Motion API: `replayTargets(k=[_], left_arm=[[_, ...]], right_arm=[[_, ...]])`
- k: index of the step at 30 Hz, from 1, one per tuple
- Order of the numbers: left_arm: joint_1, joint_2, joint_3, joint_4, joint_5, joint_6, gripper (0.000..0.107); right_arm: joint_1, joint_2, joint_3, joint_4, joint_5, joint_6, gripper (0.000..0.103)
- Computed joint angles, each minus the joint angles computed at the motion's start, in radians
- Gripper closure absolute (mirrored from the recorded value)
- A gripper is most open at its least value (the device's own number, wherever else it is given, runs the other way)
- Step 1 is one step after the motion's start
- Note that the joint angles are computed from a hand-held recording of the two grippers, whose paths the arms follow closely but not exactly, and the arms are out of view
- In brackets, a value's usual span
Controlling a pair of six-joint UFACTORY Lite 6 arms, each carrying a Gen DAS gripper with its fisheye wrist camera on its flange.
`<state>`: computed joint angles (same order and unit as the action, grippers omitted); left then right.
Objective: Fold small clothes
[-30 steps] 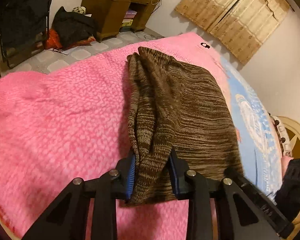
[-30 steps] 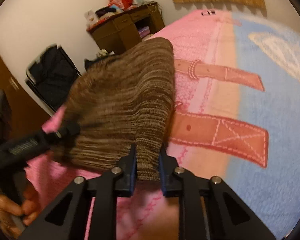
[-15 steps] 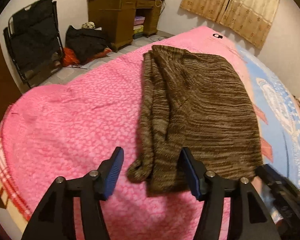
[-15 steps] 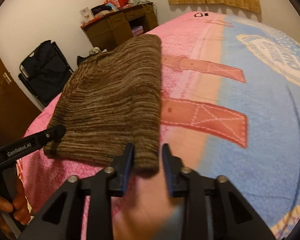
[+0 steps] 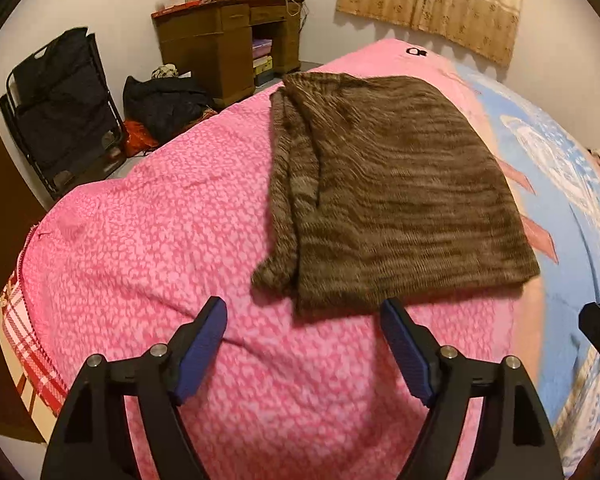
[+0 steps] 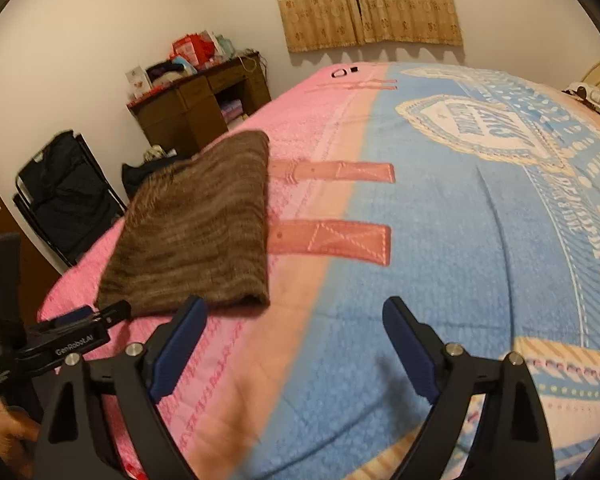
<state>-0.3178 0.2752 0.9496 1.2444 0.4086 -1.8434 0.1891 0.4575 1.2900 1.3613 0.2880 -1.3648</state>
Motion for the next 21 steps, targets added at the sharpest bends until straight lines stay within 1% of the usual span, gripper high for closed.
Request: replayTargets(k=[2, 5, 7, 10, 12, 13, 16, 18, 21], left_arm=[[-0.025, -0.009, -0.009, -0.023, 0.020, 0.020, 0.027], [-0.047, -0.043, -0.047, -0.052, -0.002, 0.012, 0.027], [-0.077, -0.047, -0.051, -0.068, 0.018, 0.008, 0.027], [-0.131, -0.062, -0.059, -0.080, 0.055, 0.005, 0.027], [-0.167, -0.072, -0.056, -0.091, 0.083, 0.003, 0.027], [-0.180, -0.078, -0.055, -0.097, 0.097, 0.004, 0.027], [-0.233, -0.106, -0.047, -0.109, 0.152, 0.003, 0.027], [-0.271, -0.125, -0.045, -0.111, 0.186, -0.007, 0.027], [-0.323, -0.130, -0.020, -0.123, 0.250, -0.003, 0.027]], right_arm=[[0.008, -0.017, -0.029, -0.023, -0.009, 0.028, 0.011], [0.020, -0.060, -0.090, -0.013, -0.026, 0.013, 0.008], [0.032, -0.093, -0.129, -0.012, -0.054, 0.007, 0.007], [0.034, -0.149, -0.184, 0.041, -0.066, -0.051, 0.006], [0.041, -0.189, -0.220, 0.063, -0.096, -0.074, 0.002], [0.046, -0.205, -0.233, 0.060, -0.115, -0.073, 0.000], [0.060, -0.251, -0.270, 0.038, -0.173, -0.052, 0.000], [0.057, -0.285, -0.293, 0.016, -0.177, -0.030, 0.000], [0.061, -0.345, -0.340, 0.115, -0.204, -0.140, 0.000]])
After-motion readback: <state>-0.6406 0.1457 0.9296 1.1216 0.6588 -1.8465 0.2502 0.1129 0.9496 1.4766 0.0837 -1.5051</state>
